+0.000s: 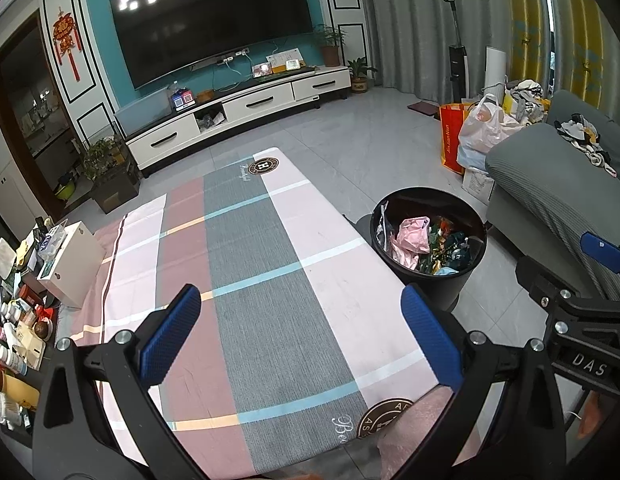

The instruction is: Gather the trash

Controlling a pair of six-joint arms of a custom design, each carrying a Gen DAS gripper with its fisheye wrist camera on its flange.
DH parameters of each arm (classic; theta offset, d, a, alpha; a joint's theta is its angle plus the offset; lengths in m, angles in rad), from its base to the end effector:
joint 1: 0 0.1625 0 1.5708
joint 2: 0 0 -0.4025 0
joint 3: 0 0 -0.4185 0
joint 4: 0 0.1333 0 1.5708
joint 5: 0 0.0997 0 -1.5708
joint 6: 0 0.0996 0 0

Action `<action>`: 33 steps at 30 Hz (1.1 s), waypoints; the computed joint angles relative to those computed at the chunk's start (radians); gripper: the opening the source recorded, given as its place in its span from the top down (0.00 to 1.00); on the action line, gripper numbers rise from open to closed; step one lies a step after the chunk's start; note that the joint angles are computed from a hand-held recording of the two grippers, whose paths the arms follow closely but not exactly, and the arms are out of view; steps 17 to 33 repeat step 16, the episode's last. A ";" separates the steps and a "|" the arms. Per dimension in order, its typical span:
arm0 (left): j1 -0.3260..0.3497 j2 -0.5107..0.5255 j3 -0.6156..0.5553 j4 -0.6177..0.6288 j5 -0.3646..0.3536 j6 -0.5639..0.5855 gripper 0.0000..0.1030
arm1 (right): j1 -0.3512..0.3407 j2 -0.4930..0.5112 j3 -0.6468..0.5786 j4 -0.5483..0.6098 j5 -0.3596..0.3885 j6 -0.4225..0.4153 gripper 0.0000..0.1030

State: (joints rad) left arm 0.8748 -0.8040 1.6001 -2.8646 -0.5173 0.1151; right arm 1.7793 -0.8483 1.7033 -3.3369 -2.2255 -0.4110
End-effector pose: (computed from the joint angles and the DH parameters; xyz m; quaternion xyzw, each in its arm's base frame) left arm -0.2693 -0.6652 0.1576 0.2168 0.8187 -0.3435 0.4059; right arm 0.2086 -0.6349 0.1790 0.1245 -0.8530 0.3853 0.3294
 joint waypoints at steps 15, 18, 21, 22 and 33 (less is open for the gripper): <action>0.000 0.004 -0.004 0.006 -0.004 -0.009 0.03 | -0.005 0.003 0.001 -0.002 0.004 -0.002 0.03; 0.000 0.004 -0.004 0.008 -0.003 -0.011 0.03 | -0.005 0.003 0.000 -0.001 0.004 -0.003 0.03; 0.000 0.004 -0.004 0.008 -0.003 -0.011 0.03 | -0.005 0.003 0.000 -0.001 0.004 -0.003 0.03; 0.000 0.004 -0.004 0.008 -0.003 -0.011 0.03 | -0.005 0.003 0.000 -0.001 0.004 -0.003 0.03; 0.000 0.004 -0.004 0.008 -0.003 -0.011 0.03 | -0.005 0.003 0.000 -0.001 0.004 -0.003 0.03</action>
